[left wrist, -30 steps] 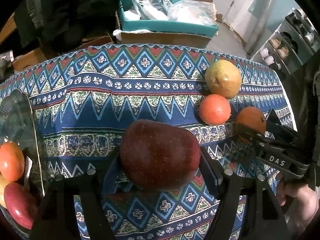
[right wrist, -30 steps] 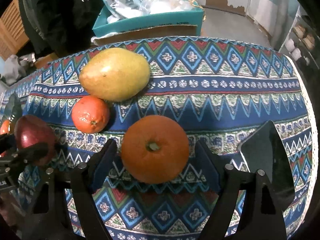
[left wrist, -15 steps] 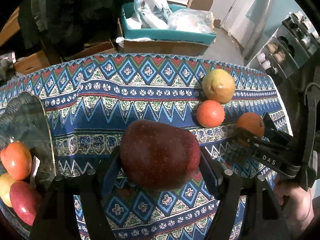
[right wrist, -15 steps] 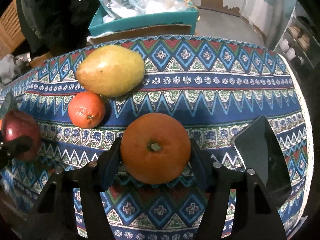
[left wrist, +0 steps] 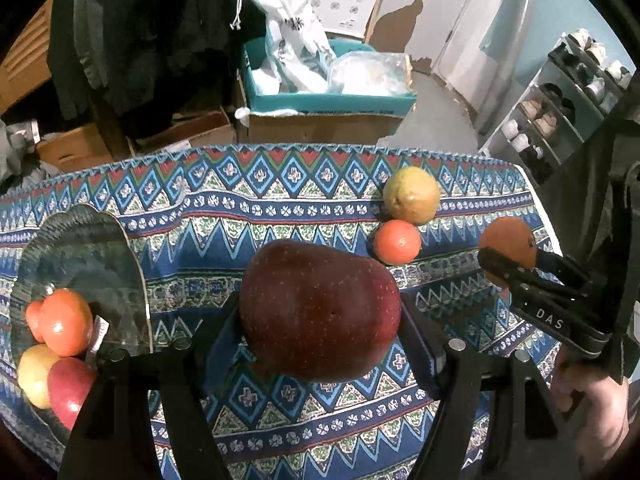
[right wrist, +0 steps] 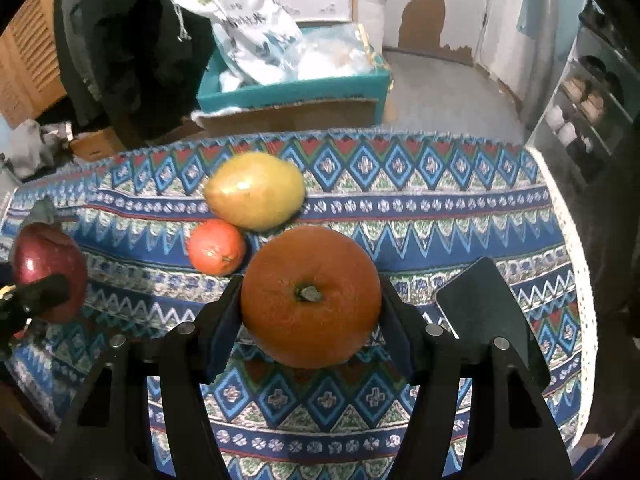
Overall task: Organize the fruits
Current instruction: 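Close the left gripper on the red apple while the right gripper closes on the orange, then lift the red apple with the left gripper while the right gripper lifts the orange toward the bowl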
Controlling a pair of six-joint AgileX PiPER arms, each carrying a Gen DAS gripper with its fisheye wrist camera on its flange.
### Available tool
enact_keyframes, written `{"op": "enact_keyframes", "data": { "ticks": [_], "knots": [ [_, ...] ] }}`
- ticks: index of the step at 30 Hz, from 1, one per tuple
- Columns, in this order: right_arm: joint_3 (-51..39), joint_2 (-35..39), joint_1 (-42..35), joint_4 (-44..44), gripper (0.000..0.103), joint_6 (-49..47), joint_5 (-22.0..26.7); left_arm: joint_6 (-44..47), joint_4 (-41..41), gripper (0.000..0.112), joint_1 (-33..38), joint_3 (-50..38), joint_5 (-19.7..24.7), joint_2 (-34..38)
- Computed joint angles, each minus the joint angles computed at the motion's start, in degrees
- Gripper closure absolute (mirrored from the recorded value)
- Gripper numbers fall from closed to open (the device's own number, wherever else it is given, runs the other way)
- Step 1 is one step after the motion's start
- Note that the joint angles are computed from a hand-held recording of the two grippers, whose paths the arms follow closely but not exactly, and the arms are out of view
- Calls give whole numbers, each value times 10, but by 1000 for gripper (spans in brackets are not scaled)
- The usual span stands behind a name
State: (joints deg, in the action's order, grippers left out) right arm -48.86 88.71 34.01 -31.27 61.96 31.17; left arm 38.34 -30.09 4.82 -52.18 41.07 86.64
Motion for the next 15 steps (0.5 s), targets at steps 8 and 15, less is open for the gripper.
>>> {"op": "enact_keyframes", "data": {
  "ticks": [8,15],
  "knots": [
    [-27,-40,37,-29,39,20,45,26,-19,37,27,-2,33,-47],
    [-43,-74,70,-47,39,33,78,62,-49,37,62,-9,74,-86]
  ]
}}
